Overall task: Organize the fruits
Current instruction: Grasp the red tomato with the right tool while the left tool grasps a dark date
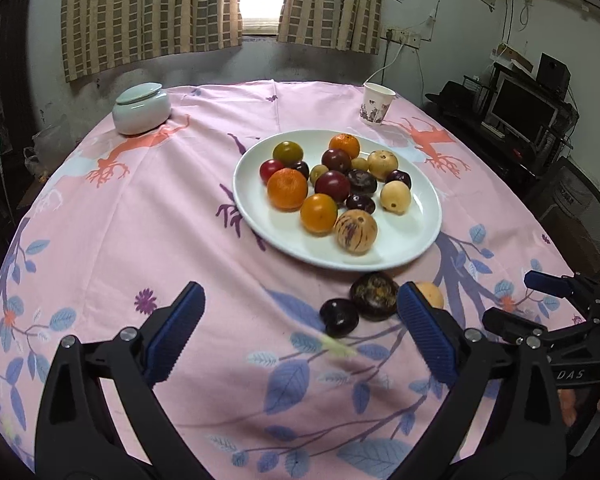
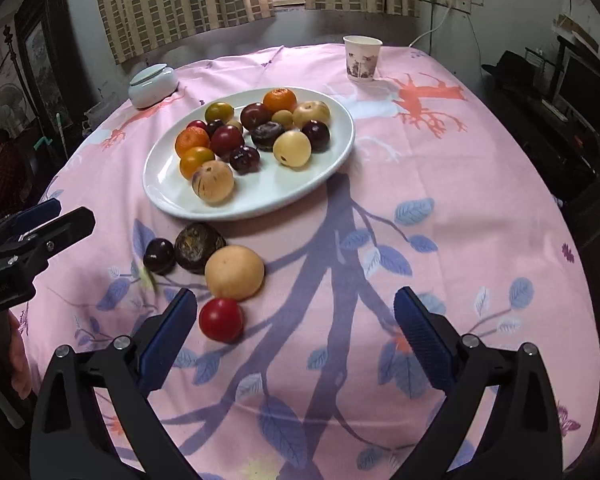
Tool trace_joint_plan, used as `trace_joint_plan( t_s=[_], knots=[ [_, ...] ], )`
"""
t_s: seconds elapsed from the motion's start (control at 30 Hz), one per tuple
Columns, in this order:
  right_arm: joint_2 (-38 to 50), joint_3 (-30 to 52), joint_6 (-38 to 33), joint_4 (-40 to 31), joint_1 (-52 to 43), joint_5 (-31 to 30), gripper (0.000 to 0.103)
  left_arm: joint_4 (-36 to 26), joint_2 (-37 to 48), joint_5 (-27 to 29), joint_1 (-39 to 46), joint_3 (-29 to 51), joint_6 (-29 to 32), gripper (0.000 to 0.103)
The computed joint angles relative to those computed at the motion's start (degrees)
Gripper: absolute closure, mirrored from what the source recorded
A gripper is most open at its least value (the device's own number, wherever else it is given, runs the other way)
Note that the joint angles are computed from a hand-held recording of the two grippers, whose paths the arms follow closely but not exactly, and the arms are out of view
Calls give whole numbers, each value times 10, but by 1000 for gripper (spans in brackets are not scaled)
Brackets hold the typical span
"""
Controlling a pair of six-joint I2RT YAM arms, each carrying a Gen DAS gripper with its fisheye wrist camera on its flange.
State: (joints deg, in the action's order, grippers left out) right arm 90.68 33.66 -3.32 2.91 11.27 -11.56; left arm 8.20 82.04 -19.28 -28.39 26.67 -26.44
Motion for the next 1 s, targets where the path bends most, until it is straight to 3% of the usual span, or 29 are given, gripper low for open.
trace_joint_plan(
  t_s=[0.17,0.2,0.23,0.27,0.3,0.47,0.6,1.0],
  knots=[
    [9,-32,1,19,26,-39,4,8,-30,-23,-10,-45,-21,4],
    [14,-37,0,35,42,-28,10,6,-34,-24,-8,-47,-22,4],
    [19,-41,2,47,57,-16,20,4,-38,-25,-7,-51,-24,4],
    [31,-34,3,45,69,-7,52,2,-45,-24,-5,-56,-25,4],
    [52,-19,2,33,73,-13,63,0,-53,-24,-3,-62,-25,4],
    [100,5,20,51,84,-4,64,-13,-79,-20,8,-77,-27,4],
    [105,2,22,69,86,-1,72,-14,-75,-10,7,-72,-27,4],
    [5,-58,-30,40,-42,-60,72,-27,73,-21,-34,35,-1,4]
  ],
)
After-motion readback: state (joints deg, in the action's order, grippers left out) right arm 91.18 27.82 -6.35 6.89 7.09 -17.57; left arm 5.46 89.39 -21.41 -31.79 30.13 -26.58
